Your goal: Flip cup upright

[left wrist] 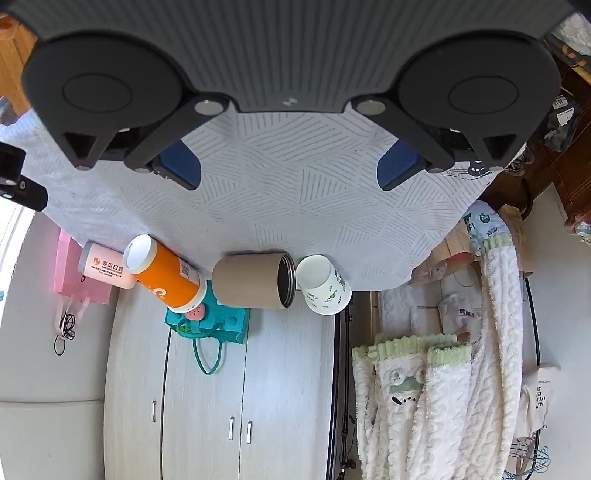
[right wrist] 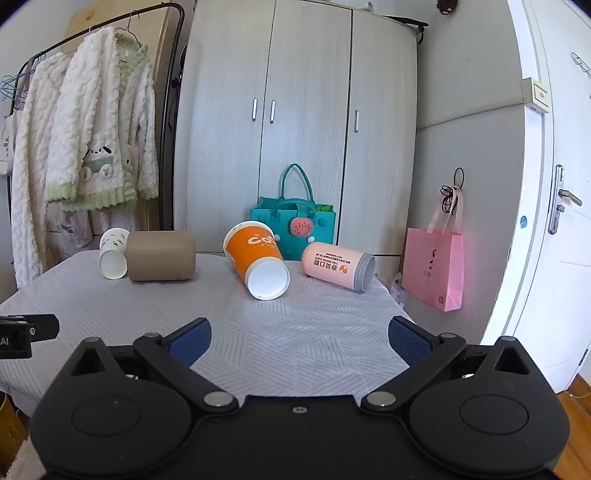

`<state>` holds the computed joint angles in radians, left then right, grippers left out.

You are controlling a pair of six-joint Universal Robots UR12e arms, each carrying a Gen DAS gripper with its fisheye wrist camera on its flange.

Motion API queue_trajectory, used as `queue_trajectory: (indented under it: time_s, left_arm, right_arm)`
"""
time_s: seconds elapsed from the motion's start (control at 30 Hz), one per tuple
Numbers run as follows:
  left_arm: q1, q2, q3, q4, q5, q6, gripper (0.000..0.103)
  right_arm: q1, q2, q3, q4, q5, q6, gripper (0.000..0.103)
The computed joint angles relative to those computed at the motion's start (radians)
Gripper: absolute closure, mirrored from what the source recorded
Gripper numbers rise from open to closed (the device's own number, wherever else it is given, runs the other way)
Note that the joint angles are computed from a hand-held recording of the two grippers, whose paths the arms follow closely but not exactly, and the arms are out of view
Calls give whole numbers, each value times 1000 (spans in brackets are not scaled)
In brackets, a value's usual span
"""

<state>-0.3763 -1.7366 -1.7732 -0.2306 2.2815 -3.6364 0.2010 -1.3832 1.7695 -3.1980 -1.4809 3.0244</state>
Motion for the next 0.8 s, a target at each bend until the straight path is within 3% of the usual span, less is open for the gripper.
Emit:
queue_trajectory:
  time_s: [0.47,0.8]
  left_arm:
    - [-14,-13,6,5,41,28,0]
    - [-20,-25,-10,124,61,75,0]
  right_arm:
    - [4,9,-2,-8,-18,10,0]
    - [6,8,-4,-12,-20,4,0]
